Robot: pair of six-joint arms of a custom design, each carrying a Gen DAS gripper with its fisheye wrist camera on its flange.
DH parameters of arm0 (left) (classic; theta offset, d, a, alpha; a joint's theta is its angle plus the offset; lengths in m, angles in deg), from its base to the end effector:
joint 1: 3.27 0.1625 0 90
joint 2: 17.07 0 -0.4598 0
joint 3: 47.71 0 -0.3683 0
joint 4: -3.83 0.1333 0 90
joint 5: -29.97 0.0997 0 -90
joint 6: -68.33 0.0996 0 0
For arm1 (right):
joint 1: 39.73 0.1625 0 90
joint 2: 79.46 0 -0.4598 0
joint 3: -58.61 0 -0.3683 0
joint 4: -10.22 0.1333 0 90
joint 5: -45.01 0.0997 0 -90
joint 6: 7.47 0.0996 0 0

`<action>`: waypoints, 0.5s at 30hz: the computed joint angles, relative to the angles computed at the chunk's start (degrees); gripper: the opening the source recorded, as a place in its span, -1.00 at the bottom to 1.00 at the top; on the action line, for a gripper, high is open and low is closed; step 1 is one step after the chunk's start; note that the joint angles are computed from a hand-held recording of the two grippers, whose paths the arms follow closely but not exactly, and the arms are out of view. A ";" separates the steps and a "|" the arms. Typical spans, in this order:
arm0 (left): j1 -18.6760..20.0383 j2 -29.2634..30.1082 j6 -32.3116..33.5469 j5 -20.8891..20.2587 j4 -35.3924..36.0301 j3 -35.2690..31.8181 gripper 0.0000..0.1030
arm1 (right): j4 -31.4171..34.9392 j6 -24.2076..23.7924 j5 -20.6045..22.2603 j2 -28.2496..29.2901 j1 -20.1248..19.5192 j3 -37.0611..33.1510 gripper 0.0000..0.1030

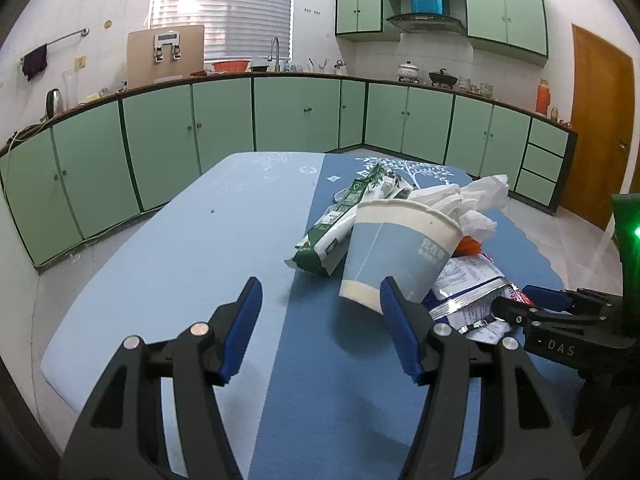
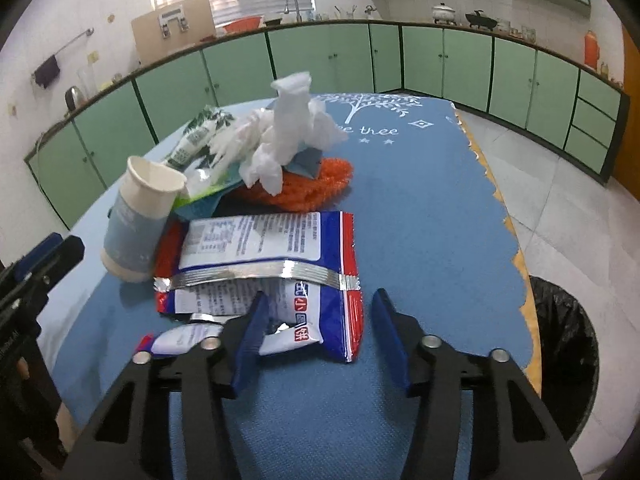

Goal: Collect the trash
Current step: 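Move both grippers back to the remaining trash on the table, then grasp the snack wrapper with the right gripper while the left gripper grasps the paper cup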

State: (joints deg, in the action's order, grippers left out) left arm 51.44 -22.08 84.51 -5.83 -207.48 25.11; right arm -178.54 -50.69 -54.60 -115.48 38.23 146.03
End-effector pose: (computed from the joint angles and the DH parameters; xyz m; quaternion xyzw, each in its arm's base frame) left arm -0.2316 -0.6977 -0.0929 0.1605 0.8051 -0.4626 0.3346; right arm -0.0406 -0.7495 0.1519 0.2129 -0.8881 0.3190 0.2536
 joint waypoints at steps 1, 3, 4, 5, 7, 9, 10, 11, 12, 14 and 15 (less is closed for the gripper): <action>0.02 -0.04 -0.32 -0.06 0.33 -0.01 0.16 | -0.54 -0.40 -0.21 0.16 0.04 0.08 -0.20; 0.00 0.03 -0.50 -0.16 0.51 -0.13 0.16 | -0.88 -0.04 0.01 0.16 -0.11 0.20 -0.41; -0.03 0.08 -0.50 -0.16 0.59 -0.19 0.16 | -0.54 0.58 0.64 -0.09 -0.34 0.30 -0.48; -0.08 0.14 -0.49 -0.14 0.75 -0.28 0.16 | 0.01 1.11 1.50 -0.43 -0.62 0.50 -0.62; -0.13 0.15 -0.57 -0.26 0.88 -0.23 0.16 | 0.63 1.16 2.44 -0.64 -0.88 0.36 -0.76; -0.32 0.11 -0.79 -0.51 1.10 -0.10 0.16 | 0.31 0.86 2.66 -0.73 -0.89 0.57 -0.84; -0.44 0.14 -0.67 -0.61 1.10 -0.15 0.16 | 0.21 1.04 2.98 -0.93 -1.01 0.84 -0.84; -0.46 0.10 -0.48 -0.77 0.87 -0.05 0.16 | -0.02 1.30 3.05 -1.21 -1.11 1.18 -0.85; -0.62 0.01 -0.74 -1.22 1.00 -0.01 0.17 | -0.72 1.27 2.86 -1.35 -1.10 1.47 -0.86; -0.63 -0.20 -1.23 -2.36 1.36 0.05 0.19 | -2.42 0.94 2.76 -1.93 -1.29 2.30 -0.86; -0.72 -0.06 -1.26 -2.93 1.71 -0.38 0.20 | -2.53 1.10 2.97 -2.29 -1.37 2.42 -0.86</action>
